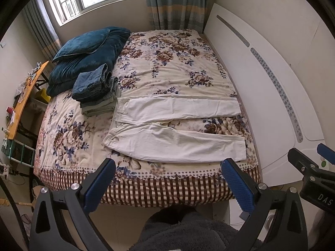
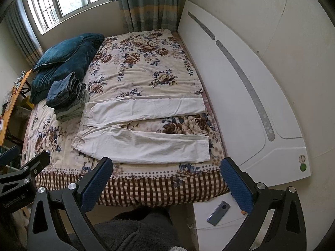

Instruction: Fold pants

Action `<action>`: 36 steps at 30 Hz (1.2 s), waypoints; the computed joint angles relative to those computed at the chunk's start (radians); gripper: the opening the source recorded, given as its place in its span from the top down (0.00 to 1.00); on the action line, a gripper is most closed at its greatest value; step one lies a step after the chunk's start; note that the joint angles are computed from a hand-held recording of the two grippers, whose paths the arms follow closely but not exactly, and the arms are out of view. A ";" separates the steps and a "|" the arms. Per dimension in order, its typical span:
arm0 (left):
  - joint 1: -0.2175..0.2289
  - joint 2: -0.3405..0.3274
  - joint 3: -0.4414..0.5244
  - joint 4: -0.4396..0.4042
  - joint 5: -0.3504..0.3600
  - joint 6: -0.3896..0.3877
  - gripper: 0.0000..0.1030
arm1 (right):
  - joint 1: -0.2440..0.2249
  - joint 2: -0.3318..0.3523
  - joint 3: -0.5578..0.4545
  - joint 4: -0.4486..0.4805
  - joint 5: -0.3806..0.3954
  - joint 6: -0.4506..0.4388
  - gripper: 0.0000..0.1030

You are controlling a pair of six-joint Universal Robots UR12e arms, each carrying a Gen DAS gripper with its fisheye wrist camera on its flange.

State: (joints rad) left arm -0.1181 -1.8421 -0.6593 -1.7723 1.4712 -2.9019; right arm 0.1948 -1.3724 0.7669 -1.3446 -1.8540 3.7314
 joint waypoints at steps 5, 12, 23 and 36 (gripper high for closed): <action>-0.001 0.001 -0.002 0.001 0.001 0.000 0.00 | 0.000 -0.001 0.002 -0.001 -0.001 -0.002 0.00; 0.001 0.005 -0.010 -0.003 -0.002 0.001 0.00 | 0.004 -0.004 0.010 -0.003 0.003 0.003 0.00; -0.035 -0.033 -0.040 0.062 0.102 -0.093 0.00 | -0.061 -0.024 0.131 -0.051 0.067 -0.016 0.00; -0.065 -0.277 0.124 -0.023 0.223 -0.103 0.00 | -0.181 0.094 0.220 -0.152 0.240 -0.109 0.00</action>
State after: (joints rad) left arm -0.1835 -2.1194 -0.5357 -1.7957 1.6942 -3.0051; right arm 0.0138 -1.2788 0.9870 -1.4963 -1.6144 3.6225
